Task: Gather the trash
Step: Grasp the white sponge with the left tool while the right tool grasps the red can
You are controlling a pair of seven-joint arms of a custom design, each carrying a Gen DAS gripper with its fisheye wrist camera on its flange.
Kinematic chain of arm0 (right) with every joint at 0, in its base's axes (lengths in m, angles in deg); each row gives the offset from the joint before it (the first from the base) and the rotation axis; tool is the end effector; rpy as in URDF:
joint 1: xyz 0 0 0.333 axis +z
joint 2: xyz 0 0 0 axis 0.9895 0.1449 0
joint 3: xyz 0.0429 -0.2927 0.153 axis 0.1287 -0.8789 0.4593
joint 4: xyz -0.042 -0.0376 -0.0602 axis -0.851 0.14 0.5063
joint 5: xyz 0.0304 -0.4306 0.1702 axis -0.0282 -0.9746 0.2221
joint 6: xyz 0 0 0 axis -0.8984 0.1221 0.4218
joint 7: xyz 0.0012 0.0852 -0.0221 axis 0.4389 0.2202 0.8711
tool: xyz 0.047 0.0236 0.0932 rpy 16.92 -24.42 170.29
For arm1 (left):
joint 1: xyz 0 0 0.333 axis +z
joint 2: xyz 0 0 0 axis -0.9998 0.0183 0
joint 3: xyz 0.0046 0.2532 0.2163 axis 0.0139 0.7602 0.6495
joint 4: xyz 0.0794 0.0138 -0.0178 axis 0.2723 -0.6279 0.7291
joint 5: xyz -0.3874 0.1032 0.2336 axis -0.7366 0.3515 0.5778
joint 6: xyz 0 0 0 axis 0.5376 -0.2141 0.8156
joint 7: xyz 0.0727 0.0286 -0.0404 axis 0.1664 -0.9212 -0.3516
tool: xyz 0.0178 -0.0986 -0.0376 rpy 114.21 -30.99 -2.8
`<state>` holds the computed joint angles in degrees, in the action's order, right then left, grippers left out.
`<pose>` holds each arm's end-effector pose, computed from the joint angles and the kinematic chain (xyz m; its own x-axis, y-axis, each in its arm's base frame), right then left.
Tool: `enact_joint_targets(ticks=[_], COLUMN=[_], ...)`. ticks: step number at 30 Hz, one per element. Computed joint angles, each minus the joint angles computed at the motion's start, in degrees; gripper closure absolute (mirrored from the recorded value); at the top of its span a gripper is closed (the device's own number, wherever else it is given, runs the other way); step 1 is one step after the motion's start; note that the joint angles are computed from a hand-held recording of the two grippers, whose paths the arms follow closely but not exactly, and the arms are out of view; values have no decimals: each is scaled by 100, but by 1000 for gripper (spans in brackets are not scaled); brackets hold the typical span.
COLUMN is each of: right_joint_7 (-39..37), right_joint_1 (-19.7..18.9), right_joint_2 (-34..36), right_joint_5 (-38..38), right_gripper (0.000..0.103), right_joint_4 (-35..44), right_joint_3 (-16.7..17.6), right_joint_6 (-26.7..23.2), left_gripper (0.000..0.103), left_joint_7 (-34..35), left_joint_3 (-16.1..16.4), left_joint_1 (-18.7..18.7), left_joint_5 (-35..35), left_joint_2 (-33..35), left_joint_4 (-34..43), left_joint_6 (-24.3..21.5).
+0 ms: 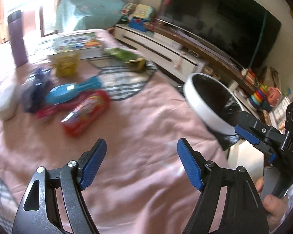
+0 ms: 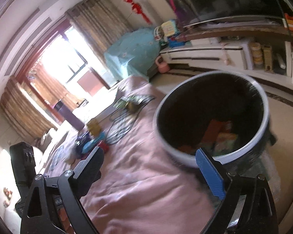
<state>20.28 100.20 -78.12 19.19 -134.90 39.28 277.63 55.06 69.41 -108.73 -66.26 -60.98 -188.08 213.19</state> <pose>0.4729 0.1536 0.3997 -0.1357 -0.8614 -0.4895 -0.6408 0.4531 -0.6197 0.5267 -0.1978 0.4362 -0.3952 -0.8945 0.2090 -0.7518 0.1842 -0.6331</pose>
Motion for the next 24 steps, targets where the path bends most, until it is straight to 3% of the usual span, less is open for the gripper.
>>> enact_joint_targets(ticks=[3, 4, 10, 12, 14, 17, 21, 24], right_joint_7=[36, 31, 46, 91, 98, 358, -79, -93], right_joint_1=[-172, -14, 155, -18, 96, -316, 561, 566], right_joint_2=[191, 281, 654, 753, 856, 998, 1243, 1417], right_joint_5=[25, -5, -72, -100, -109, -317, 171, 132], right_gripper=[7, 7, 7, 7, 7, 7, 7, 7], right_joint_4=[163, 236, 539, 639, 730, 879, 1143, 1336], right_joint_3=[334, 223, 317, 552, 494, 916, 178, 229], right_joint_6=[-81, -108, -191, -225, -249, -360, -413, -460], left_gripper=[26, 26, 26, 26, 26, 26, 26, 26], left_joint_7=[38, 32, -116, -163, -183, -226, -411, -559], left_joint_3=[138, 183, 365, 414, 495, 579, 622, 652], left_joint_1=[87, 122, 247, 288, 304, 340, 473, 591], left_joint_5=[-95, -114, -70, -22, 0, 28, 194, 338], left_joint_2=[-113, -152, -301, -354, -389, -398, -374, -293], left_joint_4=[-148, -205, -434, -524, -579, -608, -603, -529], left_joint_6=[19, 37, 99, 150, 165, 179, 260, 270])
